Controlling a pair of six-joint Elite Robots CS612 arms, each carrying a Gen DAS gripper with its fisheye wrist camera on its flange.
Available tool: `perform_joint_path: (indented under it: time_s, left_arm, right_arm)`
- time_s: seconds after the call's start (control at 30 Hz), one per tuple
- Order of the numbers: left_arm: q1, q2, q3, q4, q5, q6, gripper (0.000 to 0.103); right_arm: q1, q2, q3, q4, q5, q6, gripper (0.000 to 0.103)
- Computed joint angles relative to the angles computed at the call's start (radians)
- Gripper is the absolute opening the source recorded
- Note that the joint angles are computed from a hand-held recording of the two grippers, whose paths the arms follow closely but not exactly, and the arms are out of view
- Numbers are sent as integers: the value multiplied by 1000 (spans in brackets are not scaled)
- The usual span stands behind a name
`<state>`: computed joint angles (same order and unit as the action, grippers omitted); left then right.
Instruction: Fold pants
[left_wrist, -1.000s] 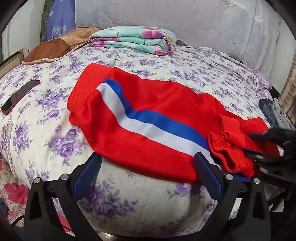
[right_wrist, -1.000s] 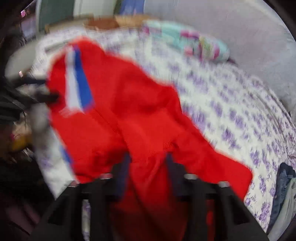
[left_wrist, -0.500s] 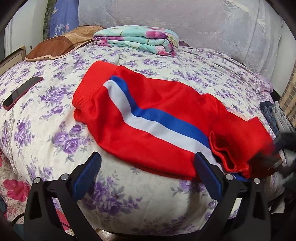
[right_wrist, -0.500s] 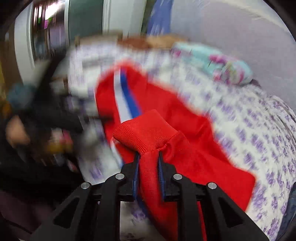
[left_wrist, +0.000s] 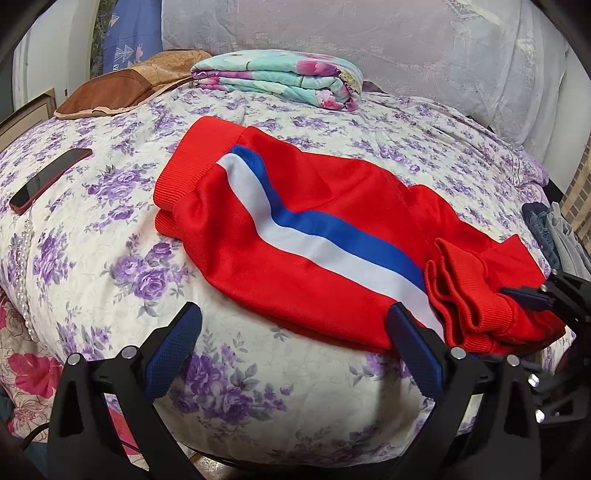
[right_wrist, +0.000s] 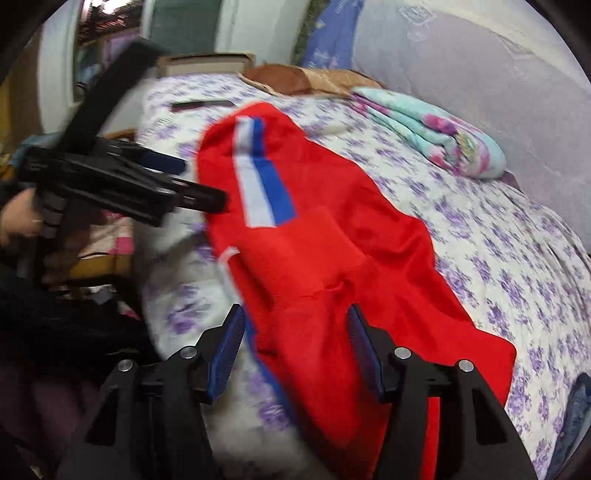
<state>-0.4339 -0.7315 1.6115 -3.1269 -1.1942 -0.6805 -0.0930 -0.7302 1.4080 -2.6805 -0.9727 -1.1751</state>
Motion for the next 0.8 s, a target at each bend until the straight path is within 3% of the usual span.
perform_joint_path:
  time_s: [0.13, 0.2, 0.33, 0.47, 0.57, 0.67, 0.73, 0.8]
  left_arm:
    - [-1, 0, 1, 2, 0, 1, 98]
    - [0, 1, 1, 1, 0, 1, 98]
    - [0, 3, -1, -7, -3, 4, 98]
    - [2, 7, -4, -19, -10, 13, 98]
    - [5, 9, -7, -27, -16, 17, 98]
    - [6, 10, -2, -51, -12, 9, 98]
    - [6, 2, 12, -63, -8, -13, 98]
    - [9, -15, 40, -72, -1, -54, 98]
  right_arm:
    - [8, 17, -20, 29, -34, 19, 43]
    - [-1, 18, -31, 38, -17, 72, 26]
    - [-43, 14, -56, 24, 62, 230, 22]
    - [-99, -1, -61, -119, 113, 417, 22]
    - [-100, -11, -53, -196, 68, 420, 22]
    - [-53, 3, -53, -131, -17, 304, 27]
    - [-16, 31, -56, -90, -75, 233, 43]
    - [4, 52, -36, -160, -133, 218, 60]
